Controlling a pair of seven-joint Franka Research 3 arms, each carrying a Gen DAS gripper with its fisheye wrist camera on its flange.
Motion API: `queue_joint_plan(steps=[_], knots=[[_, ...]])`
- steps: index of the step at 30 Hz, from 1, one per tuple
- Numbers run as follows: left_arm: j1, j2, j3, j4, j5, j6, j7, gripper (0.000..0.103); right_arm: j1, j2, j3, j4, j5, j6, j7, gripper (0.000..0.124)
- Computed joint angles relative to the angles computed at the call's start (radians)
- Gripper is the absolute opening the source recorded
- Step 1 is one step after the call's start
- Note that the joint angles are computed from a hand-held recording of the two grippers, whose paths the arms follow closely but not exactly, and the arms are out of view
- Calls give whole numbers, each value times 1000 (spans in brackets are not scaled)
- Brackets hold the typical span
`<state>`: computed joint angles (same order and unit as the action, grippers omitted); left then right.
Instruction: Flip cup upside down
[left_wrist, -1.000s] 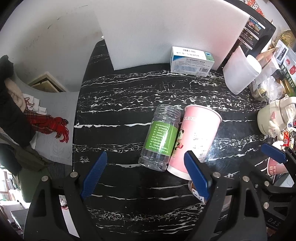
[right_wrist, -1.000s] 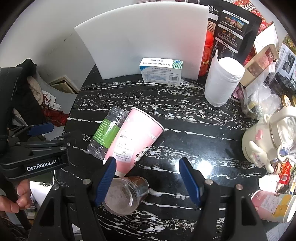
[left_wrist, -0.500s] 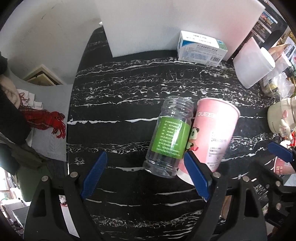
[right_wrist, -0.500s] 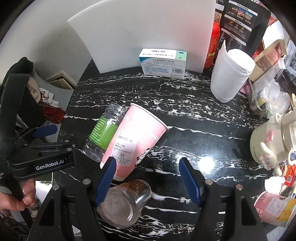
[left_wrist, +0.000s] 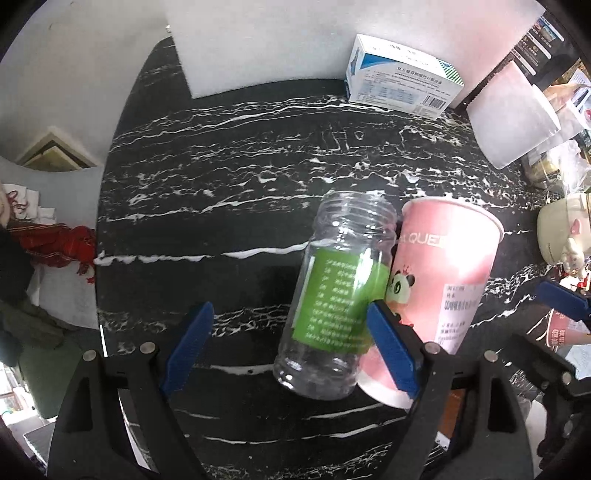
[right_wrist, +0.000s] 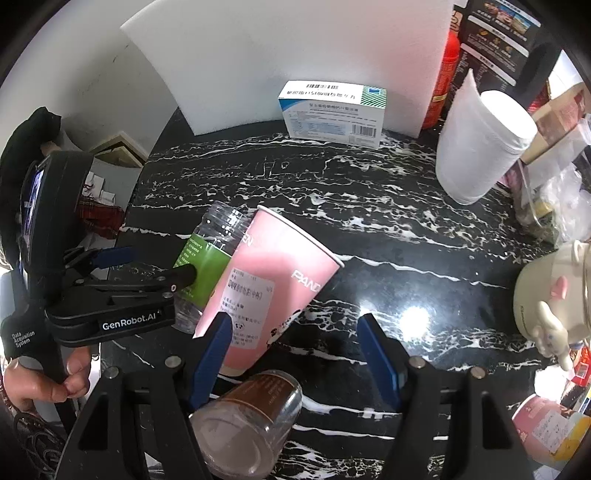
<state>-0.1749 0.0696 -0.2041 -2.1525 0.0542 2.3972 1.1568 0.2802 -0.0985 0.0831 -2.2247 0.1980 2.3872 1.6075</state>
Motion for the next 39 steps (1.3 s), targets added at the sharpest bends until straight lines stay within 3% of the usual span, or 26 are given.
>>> queue_joint_plan(steps=[10,13,16,23,32,39], knots=[[7,58,-10,23,-54,16,67,84,0,27,-4,15,1,-8,0,70],[7,76,-13,33,-59,15,85,75,-2,32,-5,18,0,-12,2,70],[8,102,-15,53,-62,-7,95,58,-3,35,-6,20,-4,-13,7,70],[6,98,-13,37,-26,5,77,57,-4,29,-7,15,-10,-2,13,70],[-1,-18,-6,-52,7,22,33,57,0,-29,2,-20,-13,21,15,70],[-15,-183,4,-156,14,-11,-23,57,16,-119,17,-75,3,37,0,70]])
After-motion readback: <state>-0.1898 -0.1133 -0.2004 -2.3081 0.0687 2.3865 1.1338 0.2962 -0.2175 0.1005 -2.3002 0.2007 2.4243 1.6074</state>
